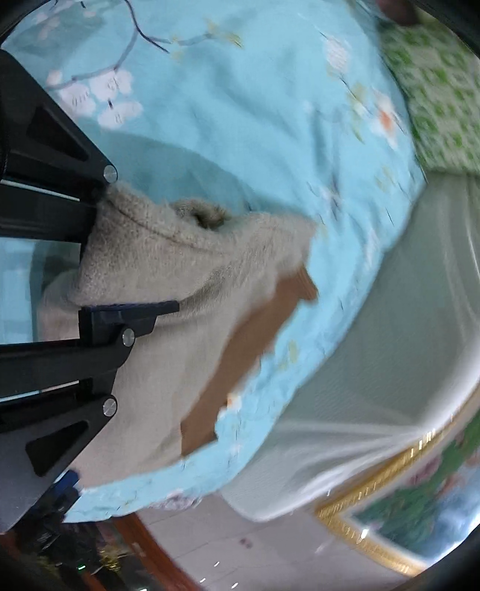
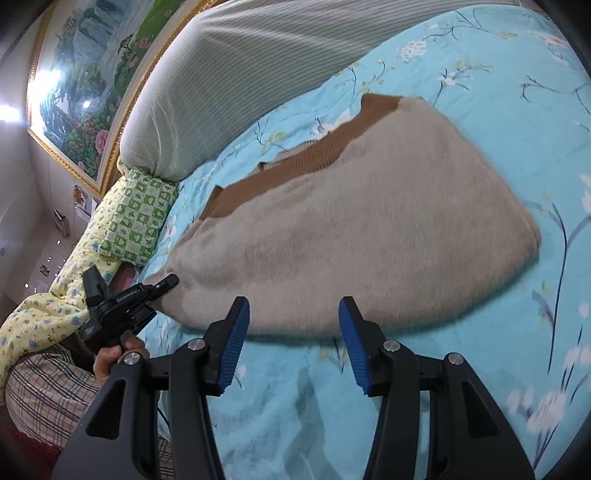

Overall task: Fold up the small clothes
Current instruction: 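Grasp the folded sweater edge with the left gripper while the right gripper grasps beside it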

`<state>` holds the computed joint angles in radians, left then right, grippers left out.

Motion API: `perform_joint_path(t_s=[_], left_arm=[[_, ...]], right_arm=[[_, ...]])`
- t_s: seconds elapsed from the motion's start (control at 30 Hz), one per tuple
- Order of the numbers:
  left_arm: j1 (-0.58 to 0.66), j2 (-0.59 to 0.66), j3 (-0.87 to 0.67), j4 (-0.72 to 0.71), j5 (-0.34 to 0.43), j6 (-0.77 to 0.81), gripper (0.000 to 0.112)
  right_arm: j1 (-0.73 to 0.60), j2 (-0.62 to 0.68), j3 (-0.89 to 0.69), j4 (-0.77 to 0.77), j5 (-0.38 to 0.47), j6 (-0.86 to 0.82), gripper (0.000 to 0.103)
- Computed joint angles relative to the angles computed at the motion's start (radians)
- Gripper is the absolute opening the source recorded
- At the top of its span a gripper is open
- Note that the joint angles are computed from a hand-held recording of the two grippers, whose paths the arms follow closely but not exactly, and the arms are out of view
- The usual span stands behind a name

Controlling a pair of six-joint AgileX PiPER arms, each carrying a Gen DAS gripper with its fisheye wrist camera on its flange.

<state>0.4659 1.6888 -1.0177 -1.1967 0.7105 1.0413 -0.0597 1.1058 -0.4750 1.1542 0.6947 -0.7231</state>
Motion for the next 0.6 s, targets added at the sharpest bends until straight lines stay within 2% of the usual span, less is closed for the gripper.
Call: perform_joint_path(t_s=[0.17,0.37,0.5,0.57,0.6], left_arm=[[-0.094,-0.067,-0.010,-0.050,0.048,0.051,0.005],[-0.351,-0.067,-0.031,-0.065,-0.002,0.099,0.006],[-0.510,0.008,-0.031,-0.029,-0.084,0.102,0.006],[-0.550,0.040,-0.032,-0.008,-0.110,0.086,0.006],[-0.562,0.048,-0.029,-0.004,-0.126,0.083,0.006]], right_arm=[[-0.122,0.124,-0.089,0.085,0.110,-0.153,0.052],[-0.224,0.313,-0.243,0.136,0.248,-0.231,0.052],[-0.243,0.448,-0.347,0.144,0.320,-0.207,0.073],[-0.235,0.533,-0.407,0.154,0.377,-0.216,0.076],[-0.221,0.558,-0.429,0.146,0.374,-0.201,0.076]])
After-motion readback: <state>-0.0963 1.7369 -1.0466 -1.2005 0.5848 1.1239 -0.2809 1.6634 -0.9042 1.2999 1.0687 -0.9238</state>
